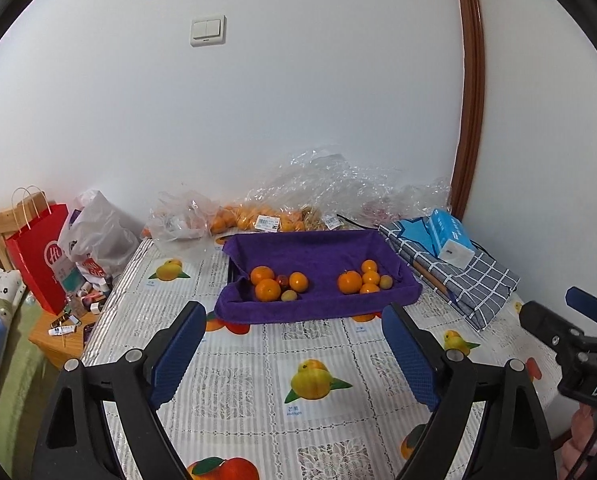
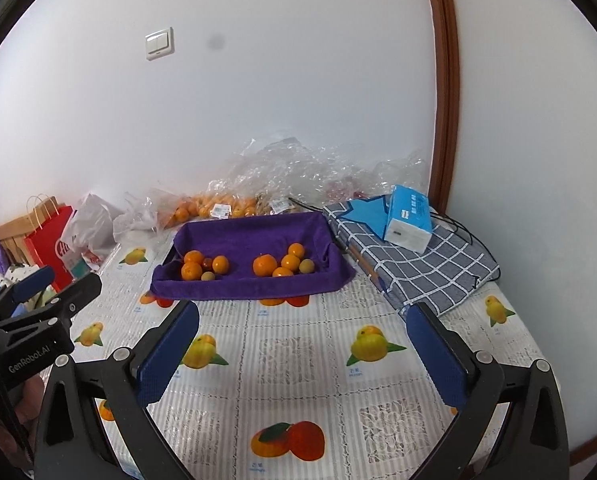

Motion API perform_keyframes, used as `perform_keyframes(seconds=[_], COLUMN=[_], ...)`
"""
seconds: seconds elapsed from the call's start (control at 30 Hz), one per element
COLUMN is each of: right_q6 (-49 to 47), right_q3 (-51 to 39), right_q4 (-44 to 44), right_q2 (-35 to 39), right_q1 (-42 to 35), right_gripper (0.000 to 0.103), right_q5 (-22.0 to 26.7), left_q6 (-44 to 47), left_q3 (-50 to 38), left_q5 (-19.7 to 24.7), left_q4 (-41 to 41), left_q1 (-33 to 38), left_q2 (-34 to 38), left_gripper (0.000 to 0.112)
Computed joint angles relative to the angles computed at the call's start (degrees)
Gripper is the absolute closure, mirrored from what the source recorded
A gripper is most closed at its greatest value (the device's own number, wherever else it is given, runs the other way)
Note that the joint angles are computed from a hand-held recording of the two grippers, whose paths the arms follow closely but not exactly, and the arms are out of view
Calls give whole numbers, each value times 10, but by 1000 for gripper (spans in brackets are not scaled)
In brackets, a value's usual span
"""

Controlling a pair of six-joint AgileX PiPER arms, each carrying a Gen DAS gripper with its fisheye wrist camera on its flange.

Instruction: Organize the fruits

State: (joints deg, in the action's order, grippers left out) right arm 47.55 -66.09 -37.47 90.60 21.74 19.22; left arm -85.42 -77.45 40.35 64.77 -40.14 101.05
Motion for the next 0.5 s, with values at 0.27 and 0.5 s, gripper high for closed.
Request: perform_keyframes(seconds=[0.27, 0.5], right_q6=[37, 44], right_q3=[15, 18], right_q4=[-38, -48], right_q2=[-9, -9], right_q1=[5, 5], right_gripper=[1, 1], right_q5=[2, 3], left_q6=[-3, -2], left_q3=[4, 2], left_q5=[-1, -7], left_q4=[-4, -10], left_q1=[1, 5], left_q2=[-3, 1], left_gripper=[23, 23])
